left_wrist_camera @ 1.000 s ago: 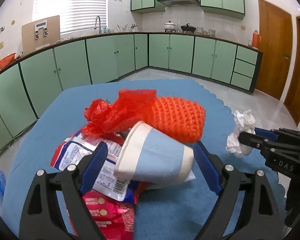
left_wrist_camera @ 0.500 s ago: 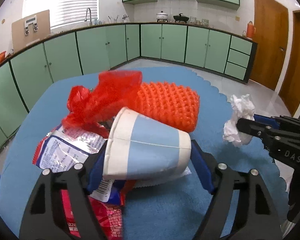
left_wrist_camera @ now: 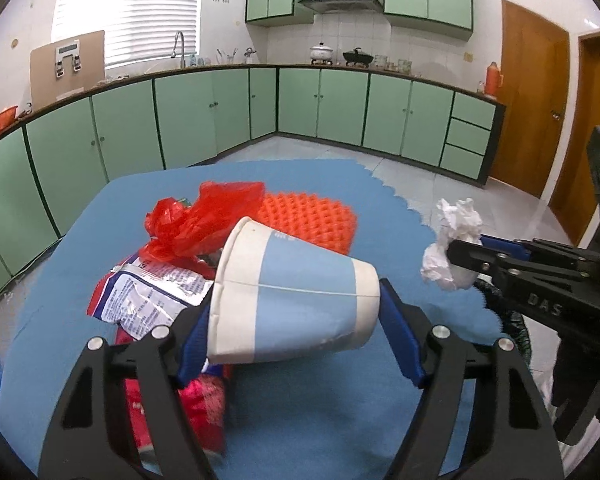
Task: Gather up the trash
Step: 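Grasp the white paper cup with the left tool while the right tool holds the tissue, then carry the cup and tissue to the black bin and open both tools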
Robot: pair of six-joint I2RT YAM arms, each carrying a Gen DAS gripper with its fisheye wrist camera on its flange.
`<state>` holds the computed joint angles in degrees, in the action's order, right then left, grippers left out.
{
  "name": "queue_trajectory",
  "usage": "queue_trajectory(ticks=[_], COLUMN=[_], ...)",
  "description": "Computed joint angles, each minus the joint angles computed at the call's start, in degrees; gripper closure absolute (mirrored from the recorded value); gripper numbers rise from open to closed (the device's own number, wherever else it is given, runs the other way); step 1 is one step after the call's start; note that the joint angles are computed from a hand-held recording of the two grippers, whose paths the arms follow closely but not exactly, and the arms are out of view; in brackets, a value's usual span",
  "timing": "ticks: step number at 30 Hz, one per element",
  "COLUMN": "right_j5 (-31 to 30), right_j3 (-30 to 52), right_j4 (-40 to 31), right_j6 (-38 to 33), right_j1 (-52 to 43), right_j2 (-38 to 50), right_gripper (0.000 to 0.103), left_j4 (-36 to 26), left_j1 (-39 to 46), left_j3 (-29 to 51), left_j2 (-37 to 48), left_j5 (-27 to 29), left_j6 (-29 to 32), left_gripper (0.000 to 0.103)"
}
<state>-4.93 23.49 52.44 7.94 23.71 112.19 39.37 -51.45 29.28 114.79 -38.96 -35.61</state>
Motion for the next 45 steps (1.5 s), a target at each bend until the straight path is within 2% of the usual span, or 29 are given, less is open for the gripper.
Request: queue_trajectory(ticks=[10, 21, 26, 32, 40, 45], right_j5=[-2.7, -12.04, -16.98, -20.19, -21.23, -20.63], right_j3=[-8.29, -13.16, -11.14, -7.11, -0.4, 4.5], right_j4=[2.13, 0.63, -0.98, -2.12, -2.9, -5.11], right_j6=[-2.21, -9.7, -14.08, -17.53, -19.51, -20.35], right_j1=[-7.08, -27.18, -38.03, -46.48, -51.39, -52.59], right_j2=[-7.63, -13.26, -10.68, -4.89, 3.73, 8.11], right_gripper=[0.076, 0.076, 0.076, 0.076, 0.075, 0.067], left_j4=[-3.83, -5.3, -6.59, -9.58, -16.42, -19.58], left_j1=[-5.28, -8.33, -8.9, -8.88, -7.34, -5.96], left_j3=[5.44, 23.74, 34.22, 46.51, 61.04, 66.46], left_j2=[-1.08, 9.45, 16.89, 25.12, 34.08, 36.52], left_j5=[-2.9, 1.19, 5.26, 9.45, 15.39, 19.05], left_j6=[0.67, 6.42, 9.11, 11.81, 13.08, 13.33], left_gripper=[0.031, 0.031, 0.031, 0.031, 0.03, 0.029])
